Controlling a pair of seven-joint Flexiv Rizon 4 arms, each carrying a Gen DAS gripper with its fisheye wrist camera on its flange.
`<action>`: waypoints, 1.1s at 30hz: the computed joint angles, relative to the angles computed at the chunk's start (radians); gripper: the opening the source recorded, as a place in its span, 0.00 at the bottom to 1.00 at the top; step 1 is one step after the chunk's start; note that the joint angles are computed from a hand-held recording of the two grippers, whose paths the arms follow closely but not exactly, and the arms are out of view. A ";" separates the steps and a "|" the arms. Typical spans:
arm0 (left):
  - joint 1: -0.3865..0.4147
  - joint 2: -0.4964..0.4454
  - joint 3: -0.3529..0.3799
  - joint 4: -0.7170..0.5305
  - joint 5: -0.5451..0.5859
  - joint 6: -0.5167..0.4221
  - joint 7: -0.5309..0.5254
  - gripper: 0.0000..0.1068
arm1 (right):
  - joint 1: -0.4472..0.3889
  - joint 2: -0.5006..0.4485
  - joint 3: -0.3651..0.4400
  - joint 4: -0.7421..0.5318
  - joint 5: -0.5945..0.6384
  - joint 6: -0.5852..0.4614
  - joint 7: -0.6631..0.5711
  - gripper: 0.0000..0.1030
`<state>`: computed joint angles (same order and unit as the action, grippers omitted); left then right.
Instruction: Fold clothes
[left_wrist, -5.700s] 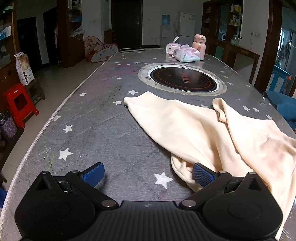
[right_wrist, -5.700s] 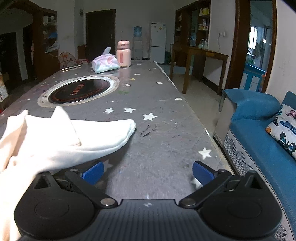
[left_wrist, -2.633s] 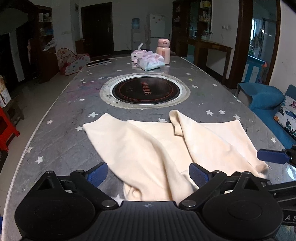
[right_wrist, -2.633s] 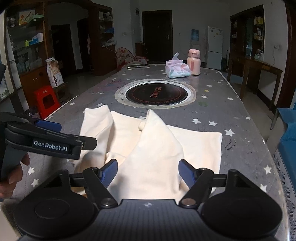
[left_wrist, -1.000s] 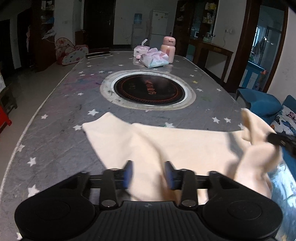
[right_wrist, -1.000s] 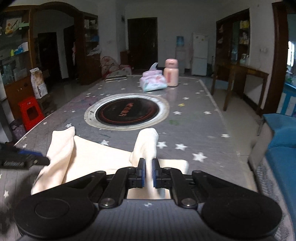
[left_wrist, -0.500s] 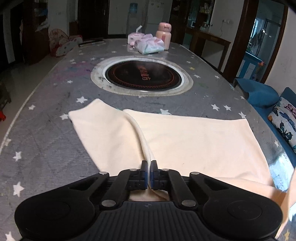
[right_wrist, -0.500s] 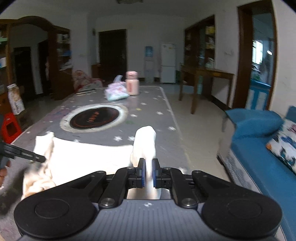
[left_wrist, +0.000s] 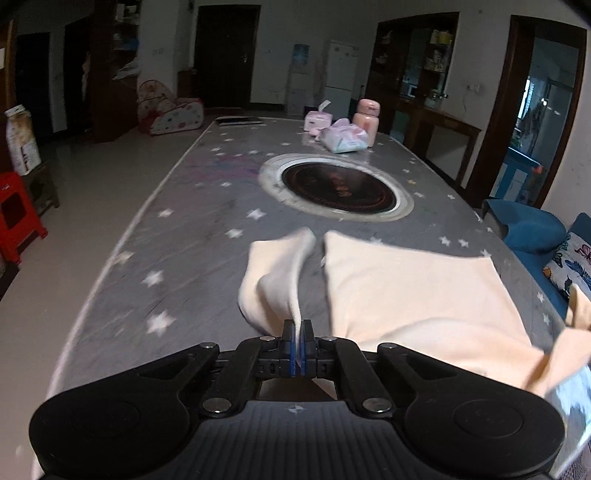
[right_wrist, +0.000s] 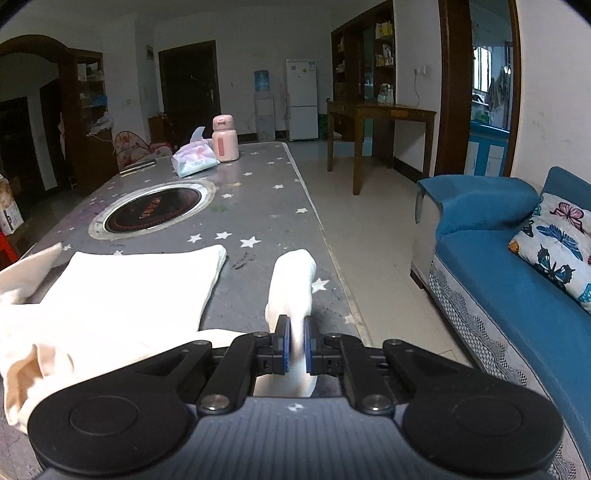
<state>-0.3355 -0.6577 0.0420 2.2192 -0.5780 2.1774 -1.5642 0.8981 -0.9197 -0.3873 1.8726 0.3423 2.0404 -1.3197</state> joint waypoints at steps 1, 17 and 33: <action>-0.007 0.010 0.004 0.022 -0.006 0.001 -0.001 0.02 | -0.001 0.001 0.002 0.001 -0.001 -0.001 -0.001 0.07; -0.106 0.044 0.123 0.037 -0.041 -0.152 0.094 0.28 | 0.032 0.011 -0.070 0.030 -0.060 -0.058 0.061 0.17; -0.040 -0.171 0.146 -0.357 0.045 -0.321 0.131 0.37 | -0.380 -0.058 0.381 -0.317 -0.513 -0.271 0.057 0.17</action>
<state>-0.3756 -0.8283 0.1880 1.8618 -0.5325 1.8562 -1.4333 0.5181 -0.9773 -0.0059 1.5555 -0.1704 1.7691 -1.2625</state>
